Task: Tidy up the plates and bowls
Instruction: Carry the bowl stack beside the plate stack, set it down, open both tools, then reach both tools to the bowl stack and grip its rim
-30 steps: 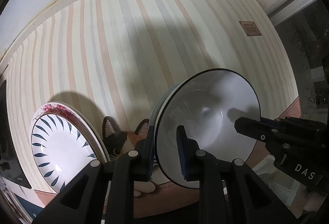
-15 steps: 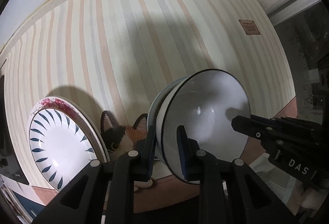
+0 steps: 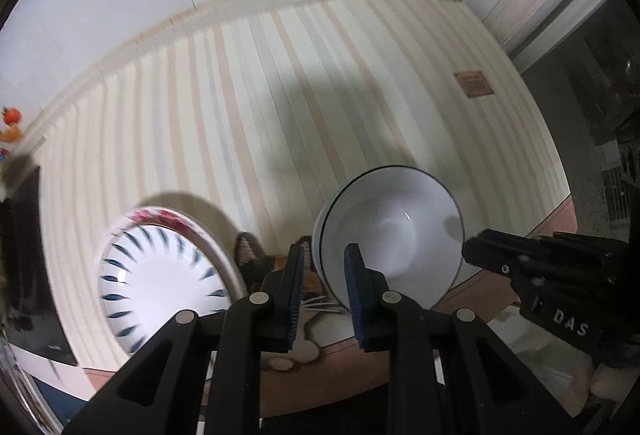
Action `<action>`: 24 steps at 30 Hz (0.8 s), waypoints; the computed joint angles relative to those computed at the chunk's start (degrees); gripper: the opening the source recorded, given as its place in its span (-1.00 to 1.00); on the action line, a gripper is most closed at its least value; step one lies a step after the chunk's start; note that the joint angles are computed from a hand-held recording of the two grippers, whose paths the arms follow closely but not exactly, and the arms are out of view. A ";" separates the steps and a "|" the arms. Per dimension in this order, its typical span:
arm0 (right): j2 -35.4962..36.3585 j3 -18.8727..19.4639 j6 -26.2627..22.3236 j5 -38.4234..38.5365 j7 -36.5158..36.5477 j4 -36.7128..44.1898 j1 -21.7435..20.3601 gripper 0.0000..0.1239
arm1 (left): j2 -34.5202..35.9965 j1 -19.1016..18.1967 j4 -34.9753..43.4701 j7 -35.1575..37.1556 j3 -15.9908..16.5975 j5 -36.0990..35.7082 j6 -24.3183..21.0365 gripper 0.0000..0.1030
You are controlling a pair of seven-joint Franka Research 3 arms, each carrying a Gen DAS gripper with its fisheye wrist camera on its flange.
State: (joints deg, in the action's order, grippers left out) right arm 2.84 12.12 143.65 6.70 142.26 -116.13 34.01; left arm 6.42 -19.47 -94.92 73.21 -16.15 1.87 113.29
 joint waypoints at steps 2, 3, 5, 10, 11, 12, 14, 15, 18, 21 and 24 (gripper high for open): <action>-1.77 0.41 -2.51 -5.06 4.07 0.64 0.87 -0.38 | -2.03 0.09 -1.15 0.54 -0.02 -0.17 0.89 -0.54; -2.37 0.59 -3.12 -6.26 4.95 0.77 0.95 -0.13 | -3.22 0.16 -1.97 0.80 0.02 -0.43 1.49 -0.50; -4.11 1.38 -4.32 -10.03 8.44 0.92 1.33 0.18 | -4.63 0.30 -2.65 1.39 0.13 -1.39 1.79 -0.45; -6.46 3.35 -9.98 -15.02 13.99 2.46 1.60 0.38 | -7.92 0.62 -4.50 3.06 0.62 -4.47 2.12 0.26; -6.83 3.65 -11.12 -15.57 14.68 2.74 1.69 0.39 | -8.35 0.58 -4.80 3.00 0.63 -4.45 2.34 0.54; -7.43 3.95 -11.56 -15.97 15.44 2.66 1.81 0.41 | -8.91 0.56 -5.14 3.08 0.66 -4.22 2.45 0.60; -8.64 4.24 -11.38 -15.99 16.17 2.07 1.78 0.46 | -9.89 0.57 -5.77 3.18 0.83 -4.58 2.72 0.68; -8.78 4.80 -12.43 -16.68 17.03 2.70 1.87 0.47 | -10.40 0.63 -6.04 3.46 1.03 -5.32 2.62 0.68; -9.63 5.86 -15.02 -18.56 18.78 3.73 2.15 0.49 | -11.84 0.66 -6.67 3.75 1.28 -6.29 2.43 0.68; -10.51 6.62 -17.09 -19.34 19.73 4.76 2.46 0.50 | -13.61 0.57 -7.35 4.55 1.65 -7.90 2.03 0.70; -11.59 7.42 -18.26 -20.46 20.86 5.50 2.61 0.50 | -15.19 0.50 -7.66 5.07 1.99 -8.92 1.34 0.84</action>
